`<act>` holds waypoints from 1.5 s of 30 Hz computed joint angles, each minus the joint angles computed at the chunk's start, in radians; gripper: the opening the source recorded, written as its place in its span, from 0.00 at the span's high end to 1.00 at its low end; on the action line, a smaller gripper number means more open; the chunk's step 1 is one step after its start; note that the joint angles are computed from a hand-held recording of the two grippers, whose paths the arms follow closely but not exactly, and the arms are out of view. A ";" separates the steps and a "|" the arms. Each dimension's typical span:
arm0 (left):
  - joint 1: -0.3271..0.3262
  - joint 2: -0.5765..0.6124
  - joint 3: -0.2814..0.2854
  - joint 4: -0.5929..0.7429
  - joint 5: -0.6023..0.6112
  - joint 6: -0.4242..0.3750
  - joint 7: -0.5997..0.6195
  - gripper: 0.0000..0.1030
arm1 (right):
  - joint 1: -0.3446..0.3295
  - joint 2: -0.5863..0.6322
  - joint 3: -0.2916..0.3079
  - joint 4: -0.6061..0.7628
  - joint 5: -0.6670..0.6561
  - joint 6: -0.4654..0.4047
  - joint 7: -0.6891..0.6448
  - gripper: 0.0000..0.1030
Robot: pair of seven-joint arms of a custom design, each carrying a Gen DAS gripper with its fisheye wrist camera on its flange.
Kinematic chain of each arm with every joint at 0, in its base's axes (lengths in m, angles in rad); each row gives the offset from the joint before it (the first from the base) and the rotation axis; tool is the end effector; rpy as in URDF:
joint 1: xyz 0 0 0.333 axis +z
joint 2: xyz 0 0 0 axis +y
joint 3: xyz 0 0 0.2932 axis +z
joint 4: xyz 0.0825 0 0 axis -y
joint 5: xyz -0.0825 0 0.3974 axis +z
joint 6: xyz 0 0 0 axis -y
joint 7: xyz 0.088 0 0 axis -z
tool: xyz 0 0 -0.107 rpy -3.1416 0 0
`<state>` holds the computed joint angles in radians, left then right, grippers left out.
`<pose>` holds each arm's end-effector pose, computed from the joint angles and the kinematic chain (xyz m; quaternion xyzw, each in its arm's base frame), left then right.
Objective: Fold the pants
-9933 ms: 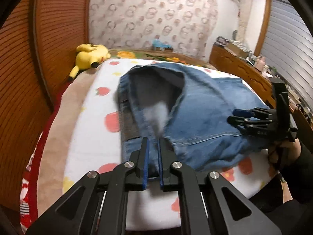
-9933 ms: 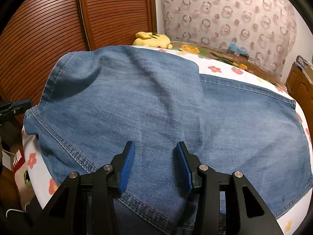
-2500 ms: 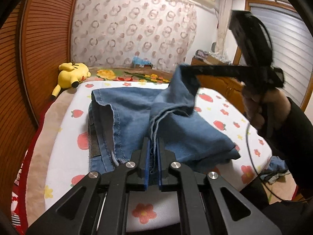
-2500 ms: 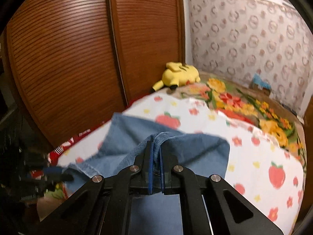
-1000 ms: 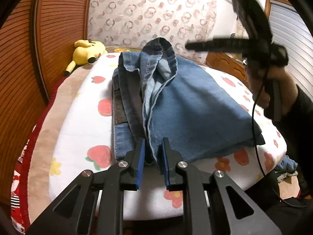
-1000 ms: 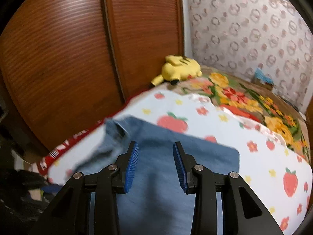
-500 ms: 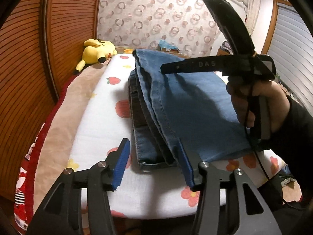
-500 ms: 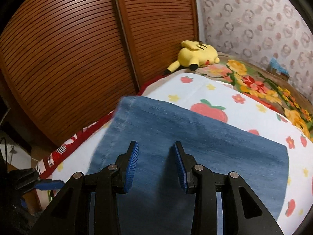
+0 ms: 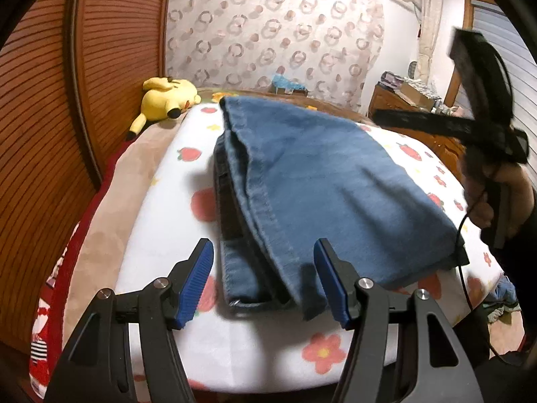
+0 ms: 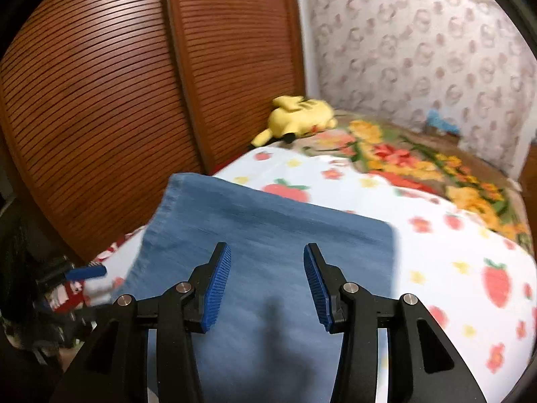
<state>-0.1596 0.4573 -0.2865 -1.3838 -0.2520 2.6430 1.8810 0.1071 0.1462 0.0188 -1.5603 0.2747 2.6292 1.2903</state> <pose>0.6920 -0.2730 0.5308 -0.4619 0.7817 -0.3935 0.1440 0.6632 0.0763 0.6437 -0.6980 0.5525 -0.2605 0.3736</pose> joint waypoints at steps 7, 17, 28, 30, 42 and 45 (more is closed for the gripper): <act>-0.018 0.019 -0.021 0.037 -0.006 -0.008 0.027 0.39 | -0.010 -0.222 -0.034 -0.275 -0.080 0.105 0.069 0.54; -0.064 0.041 -0.033 0.084 0.007 -0.036 0.054 0.39 | -0.068 -0.492 0.005 -0.537 -0.334 0.201 0.298 0.54; -0.113 0.044 -0.012 0.075 0.061 -0.066 0.036 0.39 | 0.008 -0.540 -0.037 -0.655 -0.257 0.114 0.283 0.54; -0.115 0.046 -0.009 0.070 0.070 -0.071 0.028 0.39 | 0.023 -0.523 -0.039 -0.655 -0.233 0.102 0.278 0.54; -0.116 0.042 -0.009 0.014 0.111 -0.019 0.039 0.39 | 0.047 -0.407 -0.044 -0.581 -0.136 0.048 0.286 0.54; -0.119 0.050 -0.008 0.018 0.117 -0.013 0.038 0.39 | 0.048 -0.397 -0.046 -0.581 -0.118 0.053 0.281 0.54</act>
<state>-0.2790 0.5070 -0.2950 -1.3654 -0.1347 2.6296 1.9195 0.1550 -0.2504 -0.0270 -2.1410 0.1569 2.6821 1.5711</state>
